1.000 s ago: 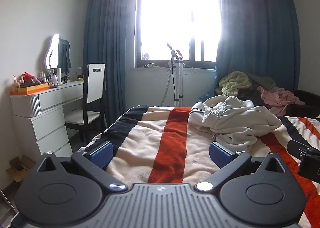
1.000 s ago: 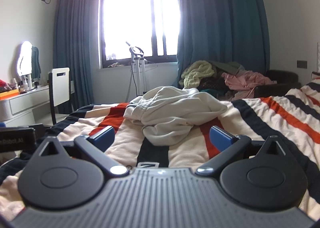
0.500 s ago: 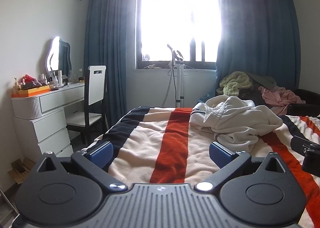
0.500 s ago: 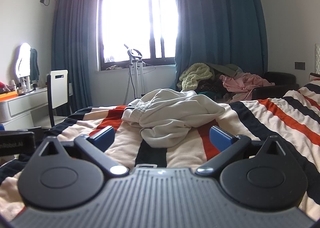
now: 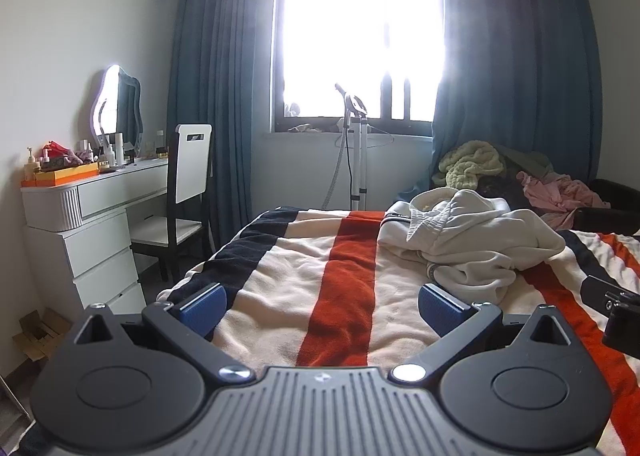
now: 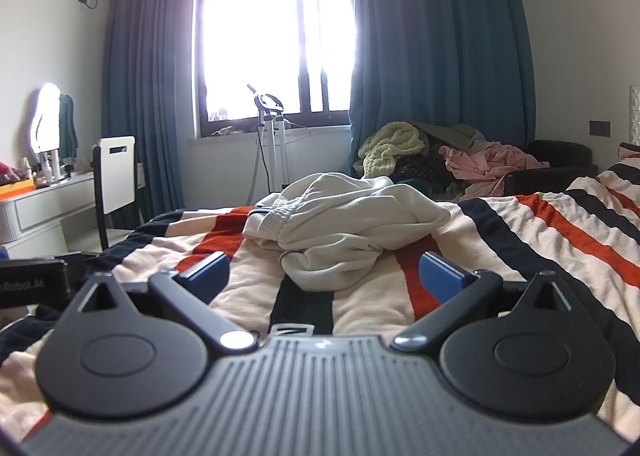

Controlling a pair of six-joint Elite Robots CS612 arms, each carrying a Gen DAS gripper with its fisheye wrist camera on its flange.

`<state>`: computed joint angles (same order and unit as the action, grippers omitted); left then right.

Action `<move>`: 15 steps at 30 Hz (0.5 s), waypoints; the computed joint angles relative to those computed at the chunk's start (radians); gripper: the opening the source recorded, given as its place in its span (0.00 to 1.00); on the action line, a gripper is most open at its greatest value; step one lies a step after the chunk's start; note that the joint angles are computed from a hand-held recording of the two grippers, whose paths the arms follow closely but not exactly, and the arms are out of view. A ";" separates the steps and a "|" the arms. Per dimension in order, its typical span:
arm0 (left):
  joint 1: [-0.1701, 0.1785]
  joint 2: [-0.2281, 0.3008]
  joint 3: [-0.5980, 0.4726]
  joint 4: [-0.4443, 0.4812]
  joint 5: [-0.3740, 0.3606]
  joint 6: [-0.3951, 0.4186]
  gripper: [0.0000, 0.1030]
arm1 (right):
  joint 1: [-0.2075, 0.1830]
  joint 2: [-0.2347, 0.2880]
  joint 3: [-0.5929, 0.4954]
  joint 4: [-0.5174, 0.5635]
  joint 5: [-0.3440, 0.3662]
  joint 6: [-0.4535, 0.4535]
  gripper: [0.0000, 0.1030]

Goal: Fold clothes

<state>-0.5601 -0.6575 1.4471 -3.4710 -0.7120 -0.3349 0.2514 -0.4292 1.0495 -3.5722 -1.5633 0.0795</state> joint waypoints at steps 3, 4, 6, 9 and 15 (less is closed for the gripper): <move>0.001 0.002 -0.003 0.001 -0.002 0.002 1.00 | 0.000 0.000 -0.001 0.002 -0.003 0.007 1.00; 0.001 0.003 -0.004 0.006 0.001 -0.001 1.00 | 0.000 0.000 -0.001 0.001 -0.005 0.008 1.00; 0.001 0.004 -0.006 0.009 0.001 -0.005 1.00 | 0.001 0.001 -0.002 0.000 -0.010 0.007 1.00; 0.003 0.004 -0.006 0.006 -0.006 -0.010 1.00 | 0.004 0.003 -0.005 -0.008 -0.021 -0.005 1.00; 0.008 0.006 0.006 -0.072 -0.077 0.021 1.00 | 0.022 0.026 -0.031 -0.127 -0.118 -0.029 1.00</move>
